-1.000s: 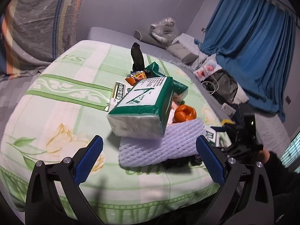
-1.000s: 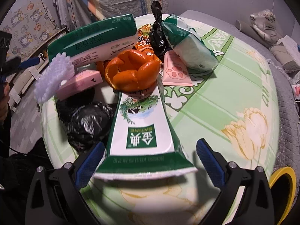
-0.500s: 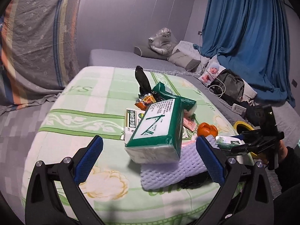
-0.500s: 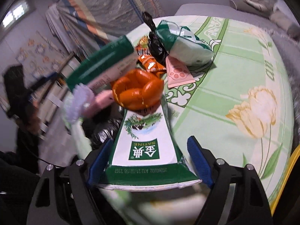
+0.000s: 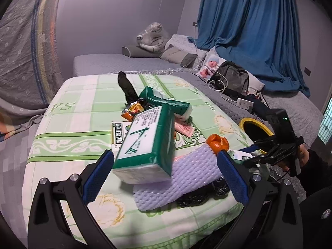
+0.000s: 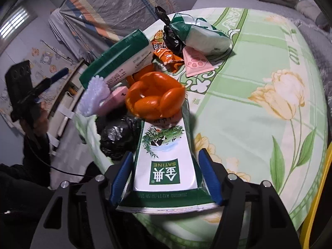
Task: Collect trash
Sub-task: 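Grasp the white milk carton with the right gripper, then lift the milk carton with the right gripper while the left gripper approaches the tangerine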
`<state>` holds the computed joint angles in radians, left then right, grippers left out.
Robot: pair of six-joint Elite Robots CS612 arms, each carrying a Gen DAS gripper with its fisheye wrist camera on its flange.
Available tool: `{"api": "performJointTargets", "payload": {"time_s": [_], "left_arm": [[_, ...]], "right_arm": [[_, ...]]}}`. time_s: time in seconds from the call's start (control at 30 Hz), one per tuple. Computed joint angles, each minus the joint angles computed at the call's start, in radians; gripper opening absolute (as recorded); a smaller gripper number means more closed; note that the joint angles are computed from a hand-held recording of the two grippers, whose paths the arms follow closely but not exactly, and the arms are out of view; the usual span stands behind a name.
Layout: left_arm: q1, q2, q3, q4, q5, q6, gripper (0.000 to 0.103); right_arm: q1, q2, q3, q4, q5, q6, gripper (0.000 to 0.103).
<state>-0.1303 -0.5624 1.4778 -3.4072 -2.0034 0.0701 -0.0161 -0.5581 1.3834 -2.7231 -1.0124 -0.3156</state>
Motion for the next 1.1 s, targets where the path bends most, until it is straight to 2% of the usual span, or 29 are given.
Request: {"api": "performJointTargets", "payload": {"time_s": [0.03,0.07,0.13,0.17,0.37,0.4,0.43,0.47,0.53,0.6,0.67,0.73,0.77,0.87,0.93,1.07,1.1], "left_arm": [[0.000,-0.001,0.004,-0.006,-0.002,-0.002,0.095],[0.000,-0.002,0.007,-0.010,-0.006,-0.005,0.095],[0.002,-0.002,0.011,-0.016,-0.027,-0.003,0.095],[0.002,-0.003,0.015,-0.026,-0.026,0.000,0.095],[-0.008,-0.006,0.021,-0.011,0.030,0.013,0.095],[-0.010,-0.005,0.020,-0.010,0.041,0.014,0.095],[-0.011,-0.004,0.017,-0.007,0.047,0.012,0.095],[-0.012,-0.003,0.014,-0.005,0.051,0.008,0.095],[-0.013,-0.001,0.008,0.003,0.059,-0.002,0.095],[-0.018,-0.002,0.005,0.014,0.080,0.014,0.095],[-0.022,-0.002,-0.001,0.023,0.086,0.062,0.095],[-0.025,-0.003,-0.013,0.064,0.071,0.122,0.095],[-0.026,-0.004,-0.018,0.082,0.065,0.142,0.095],[-0.025,0.001,-0.053,0.161,0.012,0.187,0.095],[-0.025,0.004,-0.078,0.217,-0.012,0.211,0.095],[-0.038,0.006,-0.115,0.286,0.003,0.265,0.095],[-0.039,0.005,-0.119,0.294,-0.007,0.268,0.095]], "right_arm": [[0.005,-0.003,0.004,-0.007,-0.031,-0.001,0.080],[0.011,-0.003,0.002,-0.010,-0.060,0.001,0.084],[0.013,-0.001,-0.006,0.022,-0.063,-0.011,0.085],[0.020,0.000,-0.013,0.033,-0.087,-0.025,0.085],[0.062,0.014,-0.051,0.094,-0.202,-0.120,0.085],[0.070,0.019,-0.058,0.095,-0.227,-0.125,0.078],[0.075,0.023,-0.061,0.088,-0.252,-0.124,0.066],[0.080,0.027,-0.071,0.097,-0.272,-0.122,0.065],[0.079,0.028,-0.089,0.141,-0.266,-0.110,0.064],[0.067,0.027,-0.104,0.188,-0.210,-0.105,0.064],[0.047,0.019,-0.102,0.218,-0.118,-0.095,0.064],[0.023,0.015,-0.106,0.253,-0.012,-0.066,0.063],[0.004,0.014,-0.104,0.259,0.066,-0.031,0.063],[-0.031,0.014,-0.095,0.226,0.209,0.056,0.060],[-0.046,0.016,-0.091,0.186,0.249,0.107,0.057],[-0.045,0.011,-0.089,0.128,0.252,0.142,0.053],[-0.045,0.006,-0.080,0.103,0.243,0.147,0.033]]}}
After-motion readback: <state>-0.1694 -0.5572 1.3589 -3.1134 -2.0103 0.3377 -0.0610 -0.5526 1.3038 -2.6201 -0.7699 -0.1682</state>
